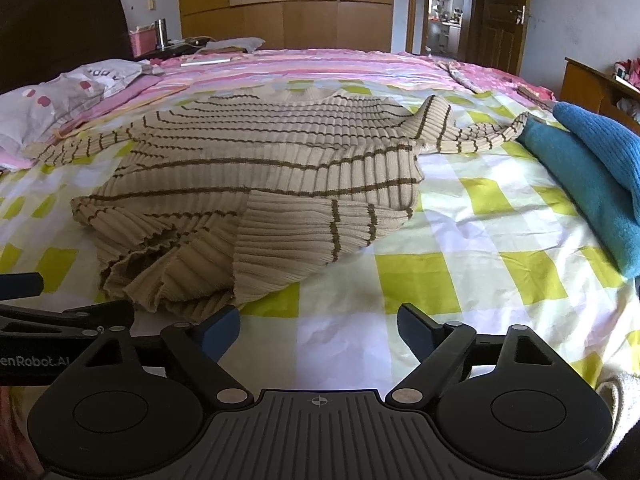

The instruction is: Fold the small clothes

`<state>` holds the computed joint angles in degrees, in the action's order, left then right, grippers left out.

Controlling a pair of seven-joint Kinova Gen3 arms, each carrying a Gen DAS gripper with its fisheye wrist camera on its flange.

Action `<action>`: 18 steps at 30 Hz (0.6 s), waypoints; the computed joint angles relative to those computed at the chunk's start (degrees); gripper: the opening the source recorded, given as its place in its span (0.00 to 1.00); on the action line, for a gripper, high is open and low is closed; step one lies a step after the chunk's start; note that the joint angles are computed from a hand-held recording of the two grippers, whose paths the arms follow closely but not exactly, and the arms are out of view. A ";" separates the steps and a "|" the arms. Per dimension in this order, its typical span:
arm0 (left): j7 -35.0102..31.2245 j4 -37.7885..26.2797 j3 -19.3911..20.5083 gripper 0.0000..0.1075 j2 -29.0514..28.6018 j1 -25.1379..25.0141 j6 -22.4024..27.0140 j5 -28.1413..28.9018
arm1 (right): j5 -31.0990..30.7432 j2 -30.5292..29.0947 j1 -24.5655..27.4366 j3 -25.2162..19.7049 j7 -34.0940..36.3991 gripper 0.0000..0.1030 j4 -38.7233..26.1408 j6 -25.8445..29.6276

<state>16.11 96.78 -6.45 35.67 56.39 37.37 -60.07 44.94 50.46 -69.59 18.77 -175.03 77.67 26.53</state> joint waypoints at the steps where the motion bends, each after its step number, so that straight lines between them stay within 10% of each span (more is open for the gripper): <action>1: 0.24 0.10 -0.15 0.96 -0.06 0.12 0.03 -0.19 | 0.10 -0.05 0.10 -0.08 0.08 0.80 0.01 -0.31; 18: 6.96 2.53 2.33 0.96 -1.44 -3.01 4.24 -9.09 | -1.31 1.29 3.87 -1.05 5.79 0.67 -4.52 -2.62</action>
